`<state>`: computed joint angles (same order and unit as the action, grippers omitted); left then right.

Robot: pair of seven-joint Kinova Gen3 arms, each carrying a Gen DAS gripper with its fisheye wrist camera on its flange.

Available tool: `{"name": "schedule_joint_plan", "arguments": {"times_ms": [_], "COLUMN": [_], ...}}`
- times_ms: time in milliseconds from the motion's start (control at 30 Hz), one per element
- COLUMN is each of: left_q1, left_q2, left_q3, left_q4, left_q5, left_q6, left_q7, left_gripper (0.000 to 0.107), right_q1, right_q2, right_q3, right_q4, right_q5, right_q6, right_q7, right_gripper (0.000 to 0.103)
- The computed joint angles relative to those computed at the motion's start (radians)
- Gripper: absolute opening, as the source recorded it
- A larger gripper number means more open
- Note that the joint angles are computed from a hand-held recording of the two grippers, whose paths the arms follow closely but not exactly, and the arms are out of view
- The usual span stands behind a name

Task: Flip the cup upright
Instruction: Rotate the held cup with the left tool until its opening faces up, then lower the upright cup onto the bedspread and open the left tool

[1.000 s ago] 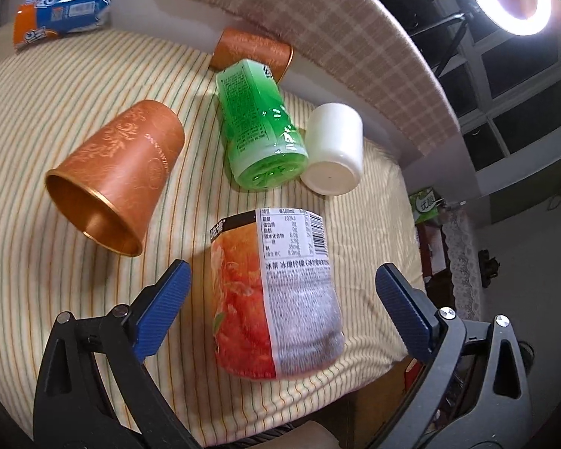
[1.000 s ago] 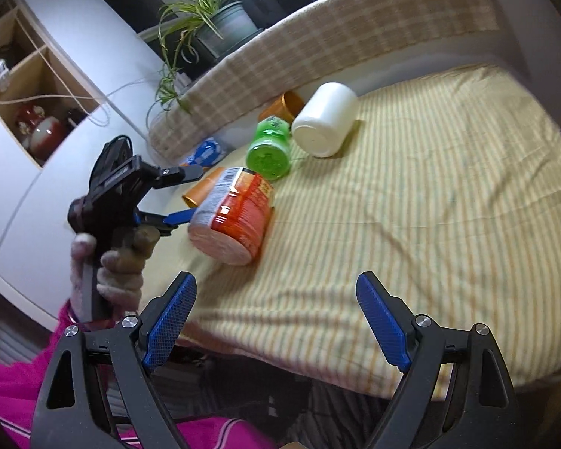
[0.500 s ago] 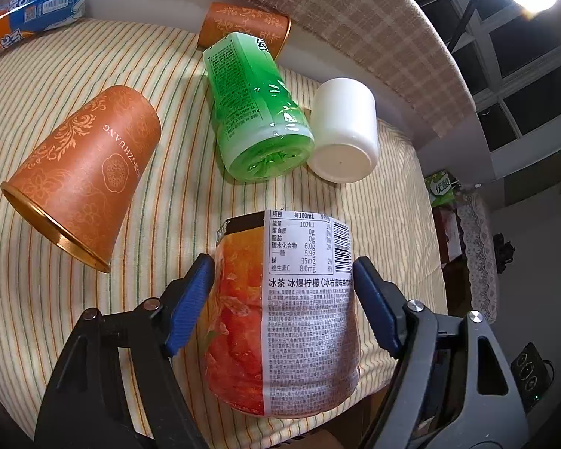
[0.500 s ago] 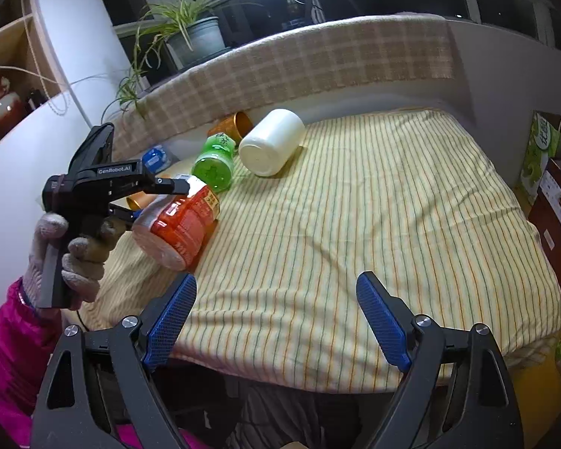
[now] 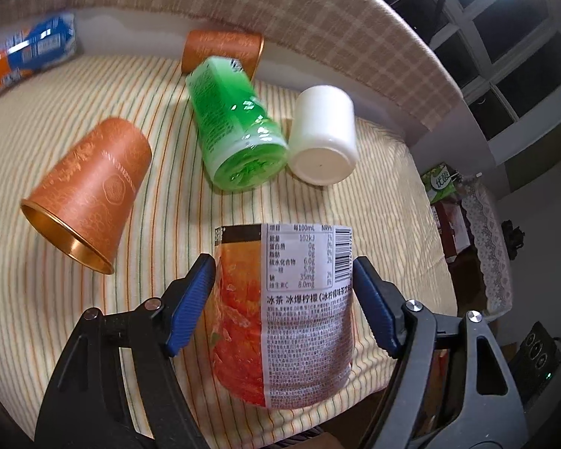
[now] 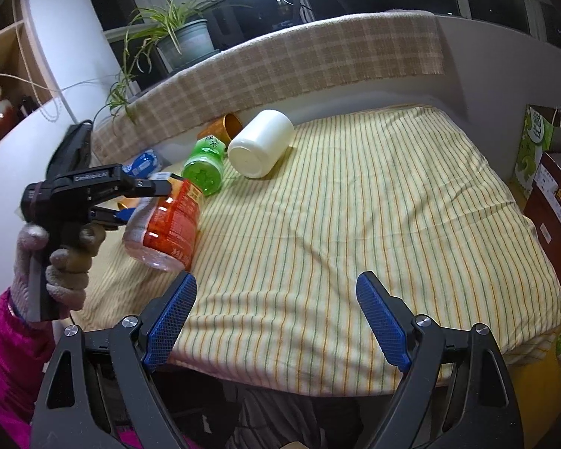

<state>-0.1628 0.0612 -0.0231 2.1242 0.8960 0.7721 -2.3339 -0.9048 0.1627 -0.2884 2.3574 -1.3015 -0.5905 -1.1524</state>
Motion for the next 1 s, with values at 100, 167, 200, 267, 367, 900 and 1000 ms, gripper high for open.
{"name": "schedule_joint_plan", "arguments": {"times_ms": [100, 167, 200, 267, 367, 900, 1000], "left_q1": [0.016, 0.029, 0.039, 0.059, 0.094, 0.252, 0.262], "left_q2": [-0.036, -0.056, -0.07, -0.094, -0.125, -0.24, -0.238], "left_q3": [0.006, 0.005, 0.007, 0.008, 0.009, 0.1, 0.12], "left_q4": [0.018, 0.032, 0.04, 0.055, 0.073, 0.153, 0.164], "left_q5": [-0.006, -0.008, -0.011, -0.018, -0.03, -0.377, -0.45], "left_q6": [-0.035, -0.059, -0.079, -0.113, -0.161, -0.469, -0.497], "left_q7": [-0.002, -0.005, -0.005, -0.004, 0.001, 0.316, 0.383], "left_gripper": [0.076, 0.076, 0.076, 0.076, 0.075, 0.075, 0.075], "right_q1": [0.006, 0.006, 0.005, 0.003, 0.003, -0.009, -0.008], "right_q2": [0.002, 0.002, 0.002, 0.003, 0.004, 0.001, 0.001], "right_q3": [0.003, 0.004, 0.005, 0.006, 0.008, -0.002, -0.006], "right_q4": [0.003, 0.004, 0.004, 0.002, 0.001, 0.008, 0.007], "right_q5": [0.013, 0.019, 0.02, 0.017, 0.011, -0.025, -0.034], "right_q6": [0.008, 0.008, 0.008, 0.007, 0.009, -0.028, -0.031], "right_q7": [-0.015, -0.02, -0.019, -0.015, -0.008, -0.002, 0.004], "right_gripper": [0.088, 0.088, 0.088, 0.088, 0.088, 0.088, 0.088]}}
